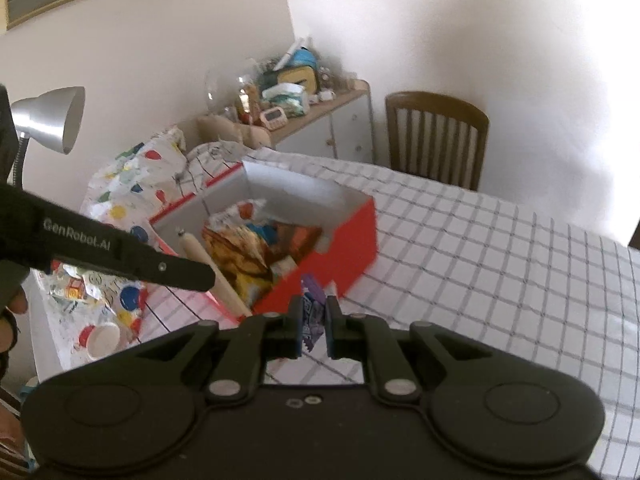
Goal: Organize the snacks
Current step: 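Carry the wooden stick and purple candy over the red box, then open both tools to drop the stick and candy into the box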
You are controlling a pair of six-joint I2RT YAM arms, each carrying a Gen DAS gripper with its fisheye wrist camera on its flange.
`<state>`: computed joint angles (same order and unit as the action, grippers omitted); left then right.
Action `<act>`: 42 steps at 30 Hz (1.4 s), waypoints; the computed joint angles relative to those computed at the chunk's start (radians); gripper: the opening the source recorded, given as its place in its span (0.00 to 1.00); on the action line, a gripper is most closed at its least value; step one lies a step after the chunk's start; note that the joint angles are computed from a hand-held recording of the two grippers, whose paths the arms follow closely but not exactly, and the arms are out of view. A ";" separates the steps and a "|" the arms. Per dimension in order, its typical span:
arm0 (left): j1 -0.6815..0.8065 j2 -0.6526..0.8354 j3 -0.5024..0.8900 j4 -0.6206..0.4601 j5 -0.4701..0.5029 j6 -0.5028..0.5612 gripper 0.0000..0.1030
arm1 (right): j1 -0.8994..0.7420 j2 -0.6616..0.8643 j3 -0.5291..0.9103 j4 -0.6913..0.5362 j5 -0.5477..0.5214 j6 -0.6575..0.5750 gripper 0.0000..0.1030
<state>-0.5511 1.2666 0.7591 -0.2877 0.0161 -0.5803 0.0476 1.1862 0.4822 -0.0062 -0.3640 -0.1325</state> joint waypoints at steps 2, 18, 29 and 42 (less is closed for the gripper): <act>0.055 0.011 0.022 -0.010 0.012 0.043 0.08 | 0.053 0.039 0.032 0.021 0.034 0.034 0.08; 0.336 0.349 0.229 0.040 0.139 0.315 0.08 | 0.346 0.480 0.305 0.128 0.299 0.225 0.09; 0.343 0.554 0.344 0.075 0.163 0.400 0.08 | 0.383 0.650 0.437 0.082 0.352 0.326 0.10; 0.344 0.628 0.363 0.055 0.173 0.435 0.09 | 0.389 0.663 0.454 0.052 0.360 0.366 0.22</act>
